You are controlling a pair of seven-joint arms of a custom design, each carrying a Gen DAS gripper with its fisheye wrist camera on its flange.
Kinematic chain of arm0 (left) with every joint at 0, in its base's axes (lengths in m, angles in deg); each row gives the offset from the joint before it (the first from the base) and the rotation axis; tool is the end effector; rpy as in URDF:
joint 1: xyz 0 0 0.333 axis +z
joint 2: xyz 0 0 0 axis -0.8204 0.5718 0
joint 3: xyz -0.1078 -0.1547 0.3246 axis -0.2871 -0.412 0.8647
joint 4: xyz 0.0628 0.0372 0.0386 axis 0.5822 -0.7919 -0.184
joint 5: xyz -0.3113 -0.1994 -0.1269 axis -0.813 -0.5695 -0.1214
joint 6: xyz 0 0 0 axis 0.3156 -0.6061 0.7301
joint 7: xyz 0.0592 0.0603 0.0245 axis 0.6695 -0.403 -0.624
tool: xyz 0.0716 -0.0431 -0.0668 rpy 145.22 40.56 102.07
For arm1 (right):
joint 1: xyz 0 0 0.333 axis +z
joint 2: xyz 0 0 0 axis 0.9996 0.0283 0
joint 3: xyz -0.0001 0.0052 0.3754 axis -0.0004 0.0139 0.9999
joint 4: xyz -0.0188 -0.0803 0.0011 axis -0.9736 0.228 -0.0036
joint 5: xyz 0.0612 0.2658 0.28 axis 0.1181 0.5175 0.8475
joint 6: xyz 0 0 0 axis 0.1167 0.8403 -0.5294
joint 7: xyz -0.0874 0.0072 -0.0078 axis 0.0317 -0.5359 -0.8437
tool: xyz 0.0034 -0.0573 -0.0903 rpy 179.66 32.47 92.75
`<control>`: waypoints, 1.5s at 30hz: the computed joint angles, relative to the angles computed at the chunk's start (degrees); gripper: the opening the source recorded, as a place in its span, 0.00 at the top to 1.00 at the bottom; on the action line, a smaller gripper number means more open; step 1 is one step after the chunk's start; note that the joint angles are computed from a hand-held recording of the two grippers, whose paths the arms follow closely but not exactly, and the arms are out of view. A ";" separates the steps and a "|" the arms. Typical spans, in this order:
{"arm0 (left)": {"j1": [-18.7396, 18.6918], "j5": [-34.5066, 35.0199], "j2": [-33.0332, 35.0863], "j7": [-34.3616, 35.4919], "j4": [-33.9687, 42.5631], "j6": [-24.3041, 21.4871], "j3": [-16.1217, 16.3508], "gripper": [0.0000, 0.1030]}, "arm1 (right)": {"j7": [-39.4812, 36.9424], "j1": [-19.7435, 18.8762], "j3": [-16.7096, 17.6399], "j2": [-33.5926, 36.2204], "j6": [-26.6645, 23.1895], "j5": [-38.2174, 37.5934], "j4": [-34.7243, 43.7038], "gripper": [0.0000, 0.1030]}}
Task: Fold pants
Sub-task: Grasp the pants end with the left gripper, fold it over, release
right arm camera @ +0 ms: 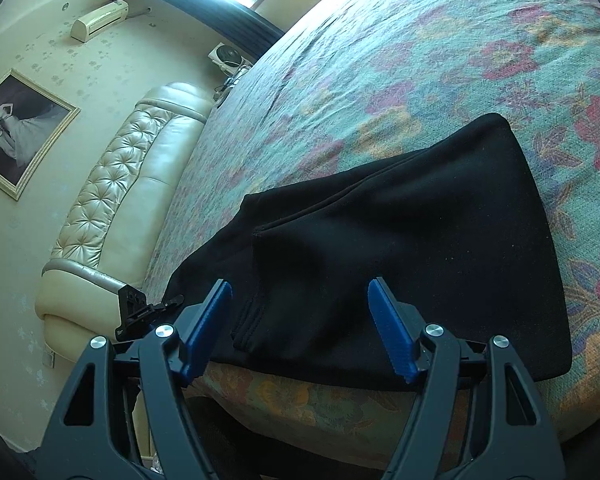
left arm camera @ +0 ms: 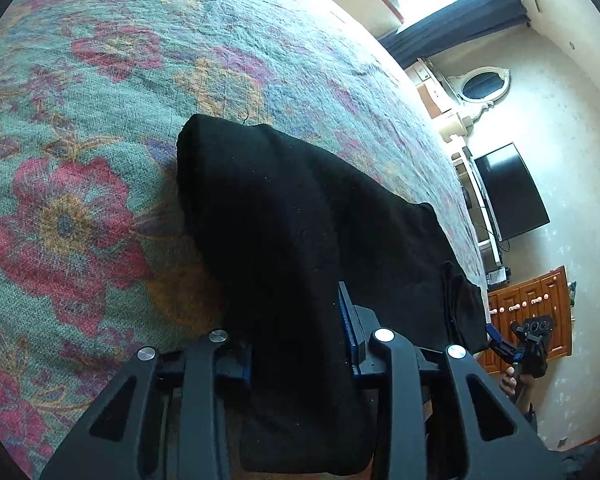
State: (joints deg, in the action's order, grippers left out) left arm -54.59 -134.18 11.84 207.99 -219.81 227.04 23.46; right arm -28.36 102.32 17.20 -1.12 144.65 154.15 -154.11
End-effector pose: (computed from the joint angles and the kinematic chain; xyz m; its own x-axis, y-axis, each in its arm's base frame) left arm 0.3996 0.0418 0.4278 0.2038 -0.7203 0.6630 -0.7878 -0.5228 -0.3258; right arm 0.5311 0.1666 0.5112 0.2563 -0.6503 -0.7152 -0.9233 0.0542 -0.3802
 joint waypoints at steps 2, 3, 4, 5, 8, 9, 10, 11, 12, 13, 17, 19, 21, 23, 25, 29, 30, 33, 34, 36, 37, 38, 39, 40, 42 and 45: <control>-0.18 0.34 -1.09 -1.36 0.17 1.03 -0.68 0.76 | -0.28 -0.16 -0.18 -0.39 -0.31 -0.78 0.23 0.31; -0.55 -0.01 -1.87 -1.80 0.31 1.36 -0.80 0.77 | -0.30 -0.25 -0.27 -0.62 -0.44 -1.30 0.31 0.31; -1.13 -0.94 -2.05 -1.67 0.99 1.53 -0.78 0.77 | -0.29 -0.35 -0.39 -0.85 -0.73 -1.88 0.39 0.31; -1.61 -1.46 -2.67 -1.72 1.46 1.69 -0.96 0.77 | -0.21 -0.49 -0.56 -0.99 -1.22 -2.48 0.66 0.31; -3.26 0.10 -4.18 -3.55 3.60 2.85 -2.36 0.77 | -0.59 -0.92 -1.08 -1.89 -2.50 -3.14 0.63 0.31; -3.98 1.58 -4.55 -4.80 4.44 3.39 -2.98 0.77 | -0.61 -1.08 -1.26 -2.22 -2.93 -3.44 0.53 0.31; -4.92 2.89 -4.53 -5.96 5.46 3.93 -3.42 0.77 | -0.63 -1.23 -1.44 -2.53 -3.54 -3.81 0.45 0.31; -5.74 4.56 -4.50 -7.61 6.42 4.63 -4.05 0.77 | -0.90 -1.39 -1.65 -2.91 -4.14 -4.01 0.20 0.31; -6.46 6.71 -4.31 -9.67 7.54 5.31 -4.91 0.77 | -0.99 -1.53 -1.81 -3.26 -4.62 -4.42 0.02 0.31; -7.26 8.64 -3.99 -11.23 8.69 5.91 -5.70 0.77 | -1.04 -1.68 -1.98 -3.61 -5.20 -4.97 -0.16 0.31; -10.92 14.38 -2.54 -15.94 12.40 8.08 -8.44 0.77 | -2.12 -2.18 -2.74 -5.07 -7.44 -5.60 -1.33 0.31; -13.01 16.15 0.04 -17.91 15.32 9.27 -9.41 0.77 | -2.47 -2.48 -3.17 -5.63 -8.49 -5.30 -1.97 0.31; -14.45 19.99 2.76 -20.96 17.77 10.52 -10.97 0.77 | -2.75 -2.77 -3.63 -6.05 -9.82 -4.36 -2.56 0.31; -15.49 25.06 6.37 -24.77 20.69 11.40 -12.61 0.77 | -2.71 -3.12 -4.01 -6.39 -10.56 -3.16 -3.07 0.31; -16.51 31.16 10.42 -28.99 23.82 11.73 -13.98 0.79 | -2.99 -3.51 -4.46 -6.48 -12.03 -1.96 -3.37 0.31; -18.25 45.65 18.63 -38.85 28.98 12.08 -16.13 0.80 | -3.37 -4.14 -4.64 -6.87 -12.43 -0.88 -3.91 0.31; -18.47 48.36 20.72 -41.12 30.19 11.95 -16.58 0.82 | -3.31 -4.30 -4.69 -7.00 -12.41 -0.82 -4.06 0.31; -18.45 53.74 26.21 -46.33 32.92 11.28 -17.90 0.82 | -2.62 -4.72 -4.90 -6.71 -13.13 -0.34 -4.26 0.31; -18.75 56.66 27.63 -49.06 33.56 11.08 -17.87 0.82 | -2.35 -4.85 -4.90 -6.63 -13.19 -0.35 -4.39 0.31; -19.98 63.66 29.78 -55.02 34.63 10.48 -16.91 0.82 | -2.21 -5.07 -4.87 -6.25 -13.49 -0.75 -4.43 0.31; -21.14 68.40 30.55 -58.53 35.30 9.84 -15.77 0.82 | -2.12 -5.14 -4.80 -6.17 -13.46 -0.89 -4.55 0.31; -22.00 72.17 30.98 -61.27 35.79 9.65 -15.02 0.81 | -1.91 -5.23 -4.77 -6.03 -13.49 -0.99 -4.64 0.31; -22.50 74.78 31.23 -63.47 36.33 9.43 -14.74 0.76 | -1.76 -5.31 -4.78 -5.87 -13.71 -1.05 -4.71 0.31; -21.76 74.68 31.37 -63.57 36.60 9.58 -15.73 0.66 | -1.78 -5.41 -4.80 -5.81 -13.81 -0.96 -4.90 0.31; -18.51 70.56 31.16 -61.02 35.93 12.31 -19.65 0.49 | -1.83 -5.57 -4.78 -5.60 -13.63 -0.65 -4.89 0.31; -12.62 58.95 31.40 -52.07 36.16 16.41 -27.61 0.32 | -1.91 -5.88 -4.93 -5.52 -13.86 0.02 -4.91 0.31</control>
State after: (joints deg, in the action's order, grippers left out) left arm -67.21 -75.23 43.24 155.92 -183.65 243.45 -4.15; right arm -30.27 96.44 12.27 -6.64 130.79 154.18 -159.02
